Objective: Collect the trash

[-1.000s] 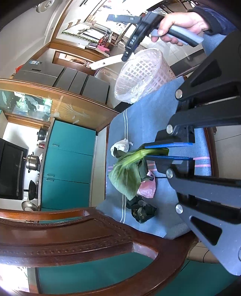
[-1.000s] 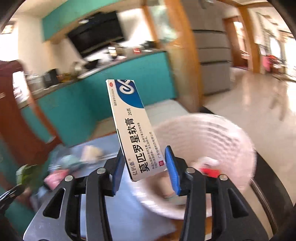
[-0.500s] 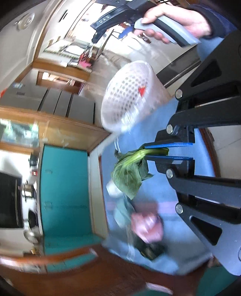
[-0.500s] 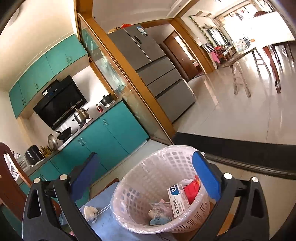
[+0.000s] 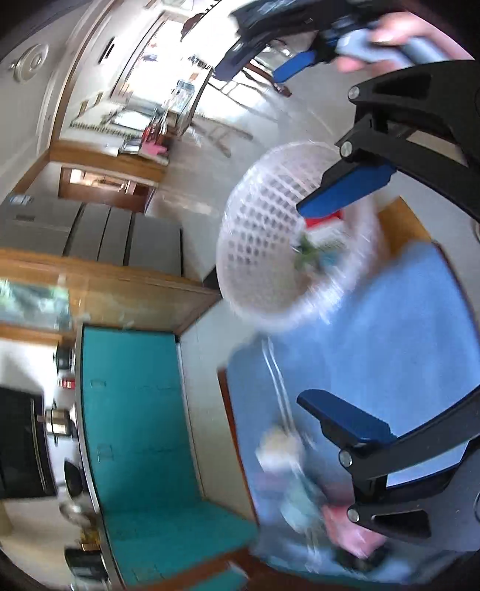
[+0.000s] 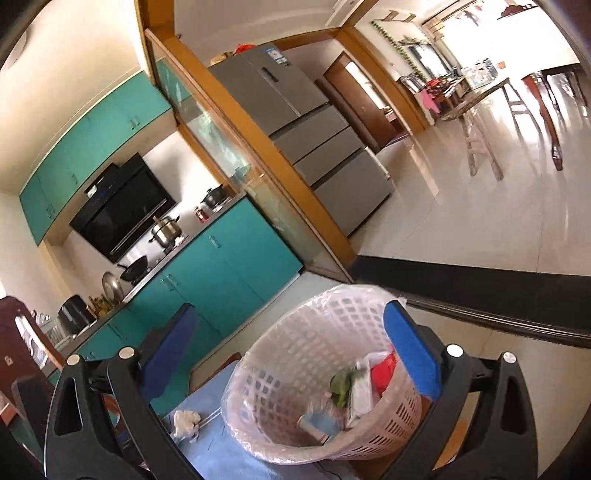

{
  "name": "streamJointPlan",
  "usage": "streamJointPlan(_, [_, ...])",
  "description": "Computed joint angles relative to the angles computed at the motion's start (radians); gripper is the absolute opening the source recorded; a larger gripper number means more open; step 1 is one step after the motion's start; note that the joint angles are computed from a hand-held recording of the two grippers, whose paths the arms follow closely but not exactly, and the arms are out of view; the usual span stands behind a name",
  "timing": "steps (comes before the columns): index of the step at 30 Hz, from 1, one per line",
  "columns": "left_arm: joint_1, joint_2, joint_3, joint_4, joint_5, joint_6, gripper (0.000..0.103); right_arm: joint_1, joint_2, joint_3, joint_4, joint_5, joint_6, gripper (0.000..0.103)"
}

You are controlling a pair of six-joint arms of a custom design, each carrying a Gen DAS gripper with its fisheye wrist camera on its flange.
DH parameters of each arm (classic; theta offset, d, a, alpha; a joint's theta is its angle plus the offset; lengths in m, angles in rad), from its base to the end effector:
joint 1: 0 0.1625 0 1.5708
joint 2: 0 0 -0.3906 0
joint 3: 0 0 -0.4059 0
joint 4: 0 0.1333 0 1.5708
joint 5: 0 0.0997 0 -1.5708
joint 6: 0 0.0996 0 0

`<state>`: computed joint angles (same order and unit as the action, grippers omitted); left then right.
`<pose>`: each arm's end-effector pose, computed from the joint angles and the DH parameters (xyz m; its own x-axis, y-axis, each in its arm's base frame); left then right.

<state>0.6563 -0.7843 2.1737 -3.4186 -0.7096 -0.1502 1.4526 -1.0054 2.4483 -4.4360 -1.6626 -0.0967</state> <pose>-0.2432 -0.4509 0.0251 -0.7624 0.2260 -0.6064 0.6032 0.5876 -0.5393 0.0792 -0.3859 0.1737 -0.9753 0.1923 0.1090 -0.0771 0.1663 -0.9831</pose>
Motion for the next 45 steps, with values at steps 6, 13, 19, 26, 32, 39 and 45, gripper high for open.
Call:
streamJointPlan(6, [-0.09, -0.267, 0.331, 0.034, 0.263, -0.206, 0.099, 0.1, 0.014, -0.019, 0.172, -0.036, -0.114, 0.099])
streamJointPlan(13, [-0.034, -0.454, 0.481, 0.257, 0.307, -0.52, 0.099, 0.307, 0.16, -0.09, 0.363, -0.176, -0.38, 0.098])
streamJointPlan(19, [-0.019, -0.497, 0.492, 0.249, 0.264, -0.514, 0.099, 0.363, 0.207, -0.121, 0.431, -0.224, -0.421, 0.098])
streamJointPlan(26, [-0.028, -0.496, 0.496, 0.267, 0.263, -0.528, 0.099, 0.367, 0.228, -0.132, 0.437, -0.236, -0.423, 0.098])
streamJointPlan(32, [-0.022, -0.5, 0.492, 0.295, 0.265, -0.543, 0.099, 0.369, 0.232, -0.135, 0.44, -0.244, -0.417, 0.098])
streamJointPlan(39, [-0.007, -0.48, 0.482, 0.281, 0.263, -0.534, 0.099, 0.36, 0.228, -0.129, 0.434, -0.225, -0.422, 0.098])
streamJointPlan(45, [0.003, -0.458, 0.474, 0.254, 0.256, -0.512, 0.099, 0.358, 0.227, -0.128, 0.431, -0.224, -0.423, 0.098])
